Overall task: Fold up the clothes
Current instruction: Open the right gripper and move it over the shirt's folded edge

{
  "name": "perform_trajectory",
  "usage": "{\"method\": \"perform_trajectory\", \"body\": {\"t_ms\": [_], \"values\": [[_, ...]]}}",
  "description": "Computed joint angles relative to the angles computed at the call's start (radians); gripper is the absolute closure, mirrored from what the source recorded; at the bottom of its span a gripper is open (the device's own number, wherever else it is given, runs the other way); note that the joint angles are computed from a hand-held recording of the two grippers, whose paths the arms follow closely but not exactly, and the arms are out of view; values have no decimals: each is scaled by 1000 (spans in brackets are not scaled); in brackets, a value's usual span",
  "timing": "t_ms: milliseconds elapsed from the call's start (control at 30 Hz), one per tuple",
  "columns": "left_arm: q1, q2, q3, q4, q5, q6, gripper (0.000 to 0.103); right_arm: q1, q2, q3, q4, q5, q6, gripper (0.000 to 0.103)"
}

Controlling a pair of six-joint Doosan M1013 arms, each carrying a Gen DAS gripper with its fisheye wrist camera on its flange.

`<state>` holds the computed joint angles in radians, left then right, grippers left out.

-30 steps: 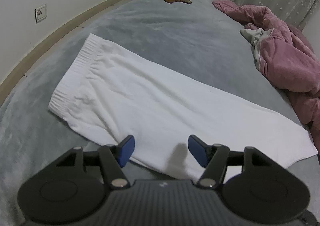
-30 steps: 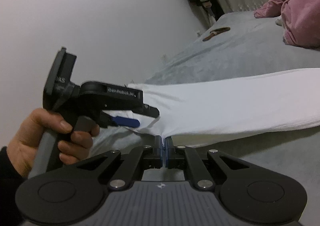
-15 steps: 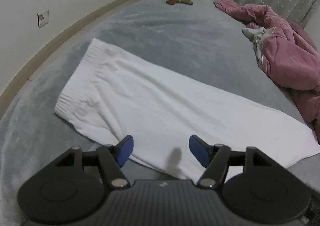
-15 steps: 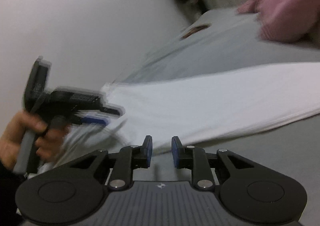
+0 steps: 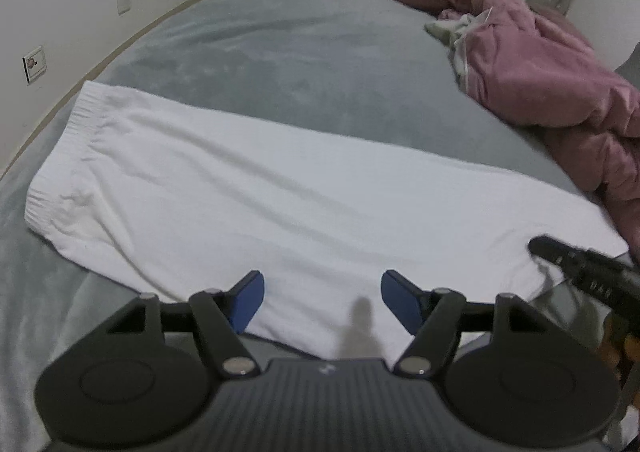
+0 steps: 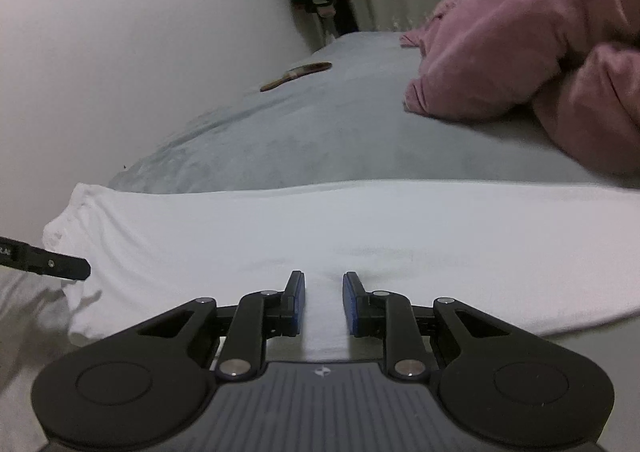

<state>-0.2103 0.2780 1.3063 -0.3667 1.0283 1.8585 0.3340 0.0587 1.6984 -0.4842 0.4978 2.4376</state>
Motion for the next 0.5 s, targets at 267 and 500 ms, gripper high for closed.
{"method": "perform_trajectory", "body": {"t_ms": [267,500], "values": [[-12,2,3,43,-5,-2,33,-17,23,-32,14,27,-69,80],[-12,2,4,54,-2,7,33,-38,46,-60,35,42,-125,80]]}}
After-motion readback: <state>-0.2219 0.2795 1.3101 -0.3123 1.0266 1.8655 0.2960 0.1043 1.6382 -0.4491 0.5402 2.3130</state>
